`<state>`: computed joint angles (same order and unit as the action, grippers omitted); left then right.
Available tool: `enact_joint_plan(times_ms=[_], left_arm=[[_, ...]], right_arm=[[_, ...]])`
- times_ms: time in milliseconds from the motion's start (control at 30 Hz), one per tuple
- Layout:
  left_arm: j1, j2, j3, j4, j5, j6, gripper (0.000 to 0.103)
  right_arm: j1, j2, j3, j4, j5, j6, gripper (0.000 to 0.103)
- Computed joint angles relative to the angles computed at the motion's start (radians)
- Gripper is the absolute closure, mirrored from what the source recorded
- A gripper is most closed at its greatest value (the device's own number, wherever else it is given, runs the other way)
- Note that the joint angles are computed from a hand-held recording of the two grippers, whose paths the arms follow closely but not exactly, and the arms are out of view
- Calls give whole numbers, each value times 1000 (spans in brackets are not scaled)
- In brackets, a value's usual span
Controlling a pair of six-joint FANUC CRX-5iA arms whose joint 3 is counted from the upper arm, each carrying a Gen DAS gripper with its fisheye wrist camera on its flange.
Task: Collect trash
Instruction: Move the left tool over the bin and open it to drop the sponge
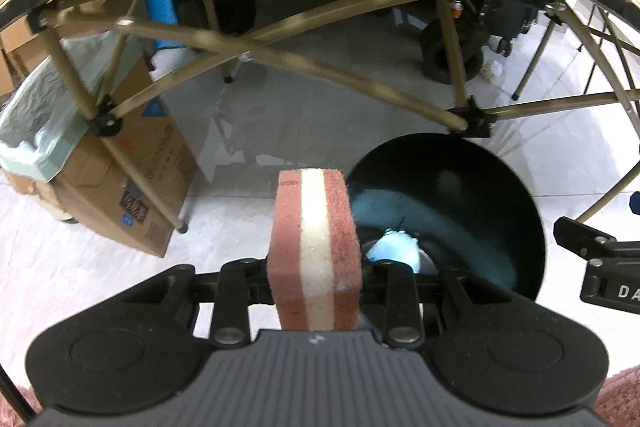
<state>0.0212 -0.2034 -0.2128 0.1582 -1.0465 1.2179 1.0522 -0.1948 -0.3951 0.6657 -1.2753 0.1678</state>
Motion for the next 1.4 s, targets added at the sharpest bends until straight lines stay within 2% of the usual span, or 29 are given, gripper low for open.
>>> enact_joint_plan(times_ms=[333,667,900,1300,1333,1367,1400], left_arm=[[-123,65,50,-15,27,64,71],[-205,127,89,-26,13,110,71],[-224,160,113,-26,0,146,71],[-231,158,114,-29,9,151,70],[-233,156,114,-32,13,152,65],[-234,157,115,-33,12,152,49],[-236,156,118,-39,10,159,39]], right_arm=[[10,-97,-51,38,-107,-125,0],[-12,-114,-66,-10,-149,-148,0],[-10,-109,-68,-24,-155,-147,0],[-19,-107,-68,-35,-155,-137,0],[-19,-106,-67,-35,-156,-138,0],[-19,-106,-67,-35,-156,-138,0],[-18,-106,-67,-34,-155,-139,0]])
